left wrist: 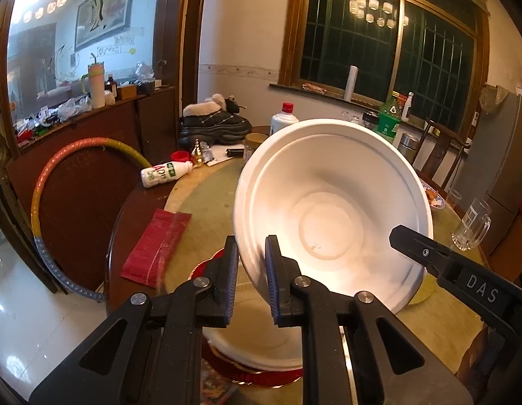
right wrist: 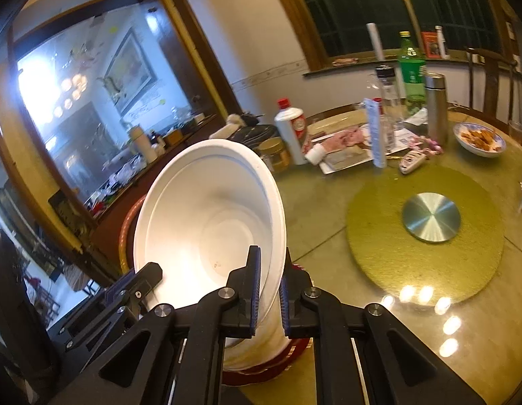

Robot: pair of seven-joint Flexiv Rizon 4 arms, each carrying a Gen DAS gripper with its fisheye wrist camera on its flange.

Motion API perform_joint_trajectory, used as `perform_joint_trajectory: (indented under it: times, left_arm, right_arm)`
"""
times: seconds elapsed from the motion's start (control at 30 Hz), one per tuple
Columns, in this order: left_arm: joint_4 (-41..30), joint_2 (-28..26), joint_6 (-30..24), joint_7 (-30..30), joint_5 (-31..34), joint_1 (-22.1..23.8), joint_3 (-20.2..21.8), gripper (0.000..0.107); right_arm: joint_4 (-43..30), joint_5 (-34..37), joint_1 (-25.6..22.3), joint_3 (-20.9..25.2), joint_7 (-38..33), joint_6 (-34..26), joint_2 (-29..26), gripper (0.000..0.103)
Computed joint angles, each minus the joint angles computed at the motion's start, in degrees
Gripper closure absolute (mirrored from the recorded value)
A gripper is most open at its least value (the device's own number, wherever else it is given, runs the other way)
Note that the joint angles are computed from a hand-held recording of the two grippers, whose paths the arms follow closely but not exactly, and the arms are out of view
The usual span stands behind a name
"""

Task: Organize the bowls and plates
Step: 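Carry the white bowl over the stacked red plates and lower it, then lower the white bowl onto the stacked bowls, keeping hold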

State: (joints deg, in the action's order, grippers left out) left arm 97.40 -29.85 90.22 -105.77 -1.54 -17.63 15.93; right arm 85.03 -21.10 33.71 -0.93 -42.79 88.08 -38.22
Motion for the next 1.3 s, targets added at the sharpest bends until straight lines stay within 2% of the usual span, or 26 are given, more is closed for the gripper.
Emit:
perform_joint_trajectory:
  times: [0.1, 0.17, 0.23, 0.33, 0.5, 0.7, 1.07, 1.3]
  left_arm:
    - [1.28, 1.25, -1.3, 1.6, -0.1, 2.0, -1.79, 0.093]
    - [2.18, 2.11, -2.7, 3.56, -0.88, 4.72, -4.9, 0.093]
    - [2.57, 2.42, -3.44, 4.34, -0.88, 5.59, -5.67, 0.093]
    - [2.87, 2.45, -4.06, 4.0, -0.49, 5.48, -5.38, 0.093]
    - [3.6, 2.47, -5.82, 5.82, -1.64, 7.97, -8.53, 0.093]
    - [4.17, 2.44, -7.03, 7.13, -2.14, 8.86, -9.84, 0.093]
    - [4.38, 2.32, -9.02, 8.8, -2.9, 9.8, -10.77, 0.093]
    - [3.46, 2.38, -12.33, 12.37, -5.89, 12.55, -14.16, 0.093]
  right_arm:
    - [-2.52, 0.48, -2.33, 4.73, -2.65, -3.35, -1.03, 0.093]
    - [-3.66, 1.52, -3.48, 7.15, -4.33, -5.24, -1.58, 0.093]
    - [-4.72, 2.97, -4.61, 9.6, -6.22, -7.16, -2.18, 0.093]
    - [-5.19, 4.11, -4.14, 9.64, -7.34, -8.38, -2.4, 0.093]
    - [-5.76, 6.02, -4.2, 10.39, -8.6, -11.08, -2.83, 0.093]
    - [-6.95, 9.28, -5.39, 12.45, -10.9, -14.69, -3.53, 0.093]
    - [-8.16, 11.68, -4.99, 12.68, -12.54, -17.68, -4.25, 0.092]
    - [-9.68, 13.1, -5.4, 13.29, -13.56, -19.82, -4.69, 0.092]
